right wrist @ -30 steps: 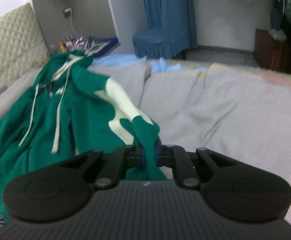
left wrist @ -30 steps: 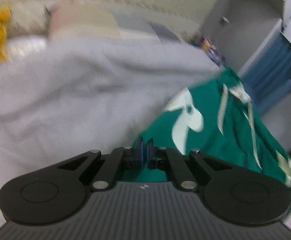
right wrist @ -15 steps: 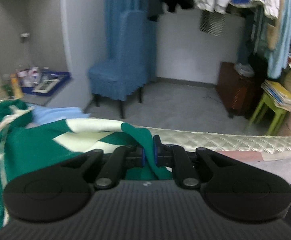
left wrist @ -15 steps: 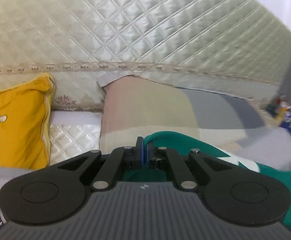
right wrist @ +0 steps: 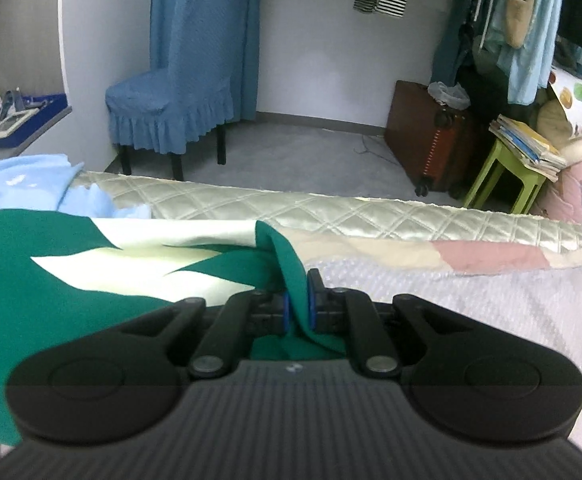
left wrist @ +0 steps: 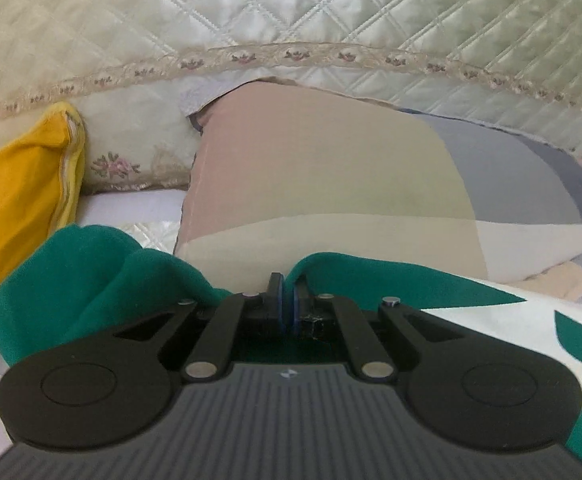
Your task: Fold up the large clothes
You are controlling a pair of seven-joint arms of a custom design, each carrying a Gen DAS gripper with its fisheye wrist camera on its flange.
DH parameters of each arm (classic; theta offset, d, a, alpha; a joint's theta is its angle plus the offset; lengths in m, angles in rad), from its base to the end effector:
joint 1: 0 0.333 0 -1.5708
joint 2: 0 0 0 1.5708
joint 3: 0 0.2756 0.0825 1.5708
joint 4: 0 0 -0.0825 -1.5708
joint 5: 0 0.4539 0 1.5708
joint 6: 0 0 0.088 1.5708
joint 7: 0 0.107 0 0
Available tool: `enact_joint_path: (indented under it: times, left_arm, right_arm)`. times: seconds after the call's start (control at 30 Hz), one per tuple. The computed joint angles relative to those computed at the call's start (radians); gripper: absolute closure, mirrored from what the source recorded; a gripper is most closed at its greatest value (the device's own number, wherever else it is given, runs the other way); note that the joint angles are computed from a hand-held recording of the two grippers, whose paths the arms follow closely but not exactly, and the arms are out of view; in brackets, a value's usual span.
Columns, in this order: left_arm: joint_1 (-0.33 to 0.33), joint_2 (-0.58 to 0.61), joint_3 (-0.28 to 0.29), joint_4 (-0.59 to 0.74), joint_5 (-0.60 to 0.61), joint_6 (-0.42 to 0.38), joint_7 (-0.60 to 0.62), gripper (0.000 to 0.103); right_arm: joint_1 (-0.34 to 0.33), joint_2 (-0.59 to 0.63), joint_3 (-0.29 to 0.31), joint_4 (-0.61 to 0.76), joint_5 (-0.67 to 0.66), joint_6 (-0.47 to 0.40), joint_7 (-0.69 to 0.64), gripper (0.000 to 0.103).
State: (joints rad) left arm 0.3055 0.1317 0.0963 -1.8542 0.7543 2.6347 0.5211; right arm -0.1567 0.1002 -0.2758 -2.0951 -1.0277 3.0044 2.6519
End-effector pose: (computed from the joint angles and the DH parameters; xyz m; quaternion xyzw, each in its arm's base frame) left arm 0.6504 0.2555 0.4497 -0.8628 0.3023 -0.1407 0.3800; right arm 0.6111 -0.2118 0.3626 -0.4484 0.7836 -0.3879 0.1855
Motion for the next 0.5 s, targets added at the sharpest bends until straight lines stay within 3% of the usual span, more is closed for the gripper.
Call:
enact_joint_path:
  times: [0.07,0.13,0.17,0.2,0.23,0.27,0.33,0.5]
  left_arm:
    - [0.010,-0.030,-0.003,-0.035,-0.042,0.027,0.032,0.098]
    - [0.020,-0.068,-0.012,-0.076,-0.110,0.043,0.098,0.089]
    - [0.024,-0.096,-0.016,-0.108,-0.140,0.062,0.128,0.085]
    - [0.027,-0.132,-0.018,-0.152,-0.161,0.096,0.153,0.073]
    - [0.029,-0.168,-0.022,-0.192,-0.171,0.123,0.168,0.057]
    - [0.030,-0.207,-0.026,-0.235,-0.185,0.149,0.186,0.050]
    - [0.032,-0.286,-0.039,-0.313,-0.207,0.176,0.210,0.040]
    - [-0.029,-0.491,-0.032,-0.505,-0.414,0.199,0.389,0.036]
  right_arm:
    - [-0.001,-0.026,0.006,-0.018,0.026,-0.005,-0.012,0.090]
    - [-0.012,-0.074,0.022,-0.054,0.072,-0.009,-0.021,0.086]
    - [-0.024,-0.096,0.033,-0.076,0.129,0.001,-0.044,0.076]
    - [-0.035,-0.122,0.046,-0.102,0.175,0.010,-0.065,0.060]
    - [-0.045,-0.150,0.057,-0.128,0.203,0.018,-0.078,0.051]
    - [-0.055,-0.198,0.070,-0.170,0.204,0.028,-0.072,0.040]
    - [-0.051,-0.273,0.081,-0.242,0.266,0.046,-0.147,0.039]
    - [0.086,-0.522,0.004,-0.462,0.495,0.072,-0.426,0.039]
